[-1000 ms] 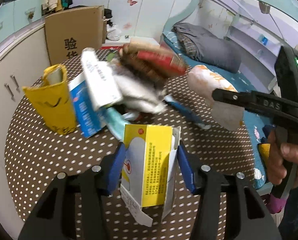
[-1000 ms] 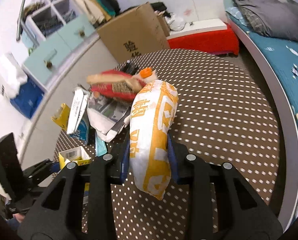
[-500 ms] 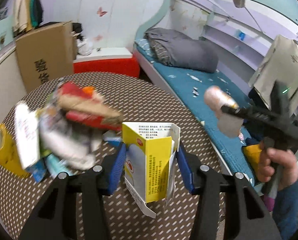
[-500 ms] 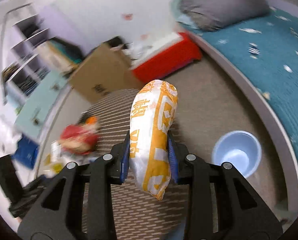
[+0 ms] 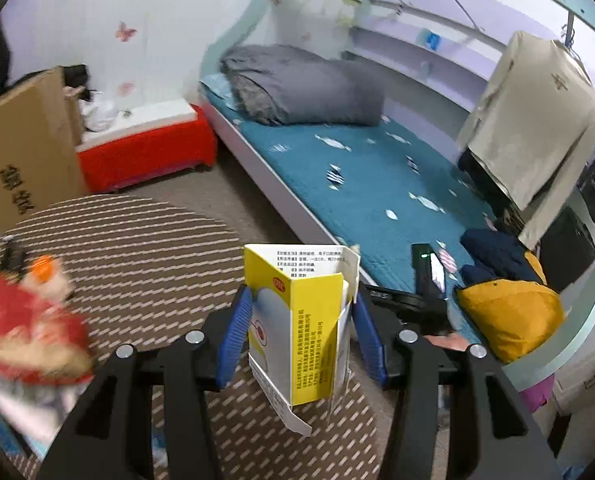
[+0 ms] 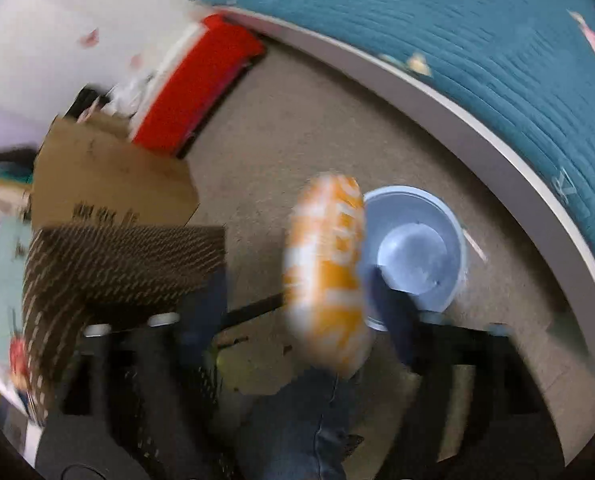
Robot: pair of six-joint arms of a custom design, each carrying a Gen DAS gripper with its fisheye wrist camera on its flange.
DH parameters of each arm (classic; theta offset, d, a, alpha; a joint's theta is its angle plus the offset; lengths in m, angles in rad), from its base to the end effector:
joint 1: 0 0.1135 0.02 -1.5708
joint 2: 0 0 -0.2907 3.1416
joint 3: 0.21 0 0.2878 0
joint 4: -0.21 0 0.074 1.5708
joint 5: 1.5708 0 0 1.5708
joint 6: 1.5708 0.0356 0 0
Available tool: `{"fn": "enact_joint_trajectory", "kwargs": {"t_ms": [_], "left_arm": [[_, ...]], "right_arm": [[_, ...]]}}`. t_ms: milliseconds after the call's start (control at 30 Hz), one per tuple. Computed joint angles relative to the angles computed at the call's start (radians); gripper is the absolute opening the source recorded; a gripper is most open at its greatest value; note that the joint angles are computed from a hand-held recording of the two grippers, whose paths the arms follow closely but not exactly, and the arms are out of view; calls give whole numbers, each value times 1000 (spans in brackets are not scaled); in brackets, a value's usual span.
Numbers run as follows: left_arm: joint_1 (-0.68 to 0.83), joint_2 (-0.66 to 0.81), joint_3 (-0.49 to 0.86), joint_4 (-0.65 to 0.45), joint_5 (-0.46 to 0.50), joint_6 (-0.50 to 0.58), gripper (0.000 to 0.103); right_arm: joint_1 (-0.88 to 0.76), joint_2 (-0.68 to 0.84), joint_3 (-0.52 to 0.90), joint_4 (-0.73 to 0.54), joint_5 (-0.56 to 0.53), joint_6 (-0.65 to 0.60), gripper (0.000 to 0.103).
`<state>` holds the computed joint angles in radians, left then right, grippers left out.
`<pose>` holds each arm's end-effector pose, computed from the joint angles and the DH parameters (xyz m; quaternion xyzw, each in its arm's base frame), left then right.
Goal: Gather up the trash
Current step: 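Carry both items to the blue bin and release them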
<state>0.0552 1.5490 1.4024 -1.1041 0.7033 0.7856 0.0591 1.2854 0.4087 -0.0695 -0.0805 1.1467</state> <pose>0.3335 -0.0046 0.3264 0.3823 0.8461 -0.2494 0.2754 0.2278 0.0163 0.1257 0.4814 0.8201 0.2056 0.2312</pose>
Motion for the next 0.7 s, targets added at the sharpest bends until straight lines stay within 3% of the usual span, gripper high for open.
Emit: {"fn": "enact_joint_trajectory", "kwargs": {"t_ms": [67,167,433,467,533,700], "left_arm": [[-81,15,-9,19,-25,-44,50],[-181,32,-27,64,-58,-86,50],[-406,134,-27,156,-155,-177,53],[-426,144,-34,177,-185,-184,56],[-463,165,-47,230,-264,-215,87],[-453,197,-19,233,-298,-271,88]], "right_arm": [[-29,-59,-42,25,-2,33,81],[-47,-218,-86,-39,30,47,81],[55,-690,-71,-443,236,124,88],[64,-723,-63,-481,255,122,89],[100,-758,-40,-543,299,137,91],[193,-781,14,-634,391,163,96]]}}
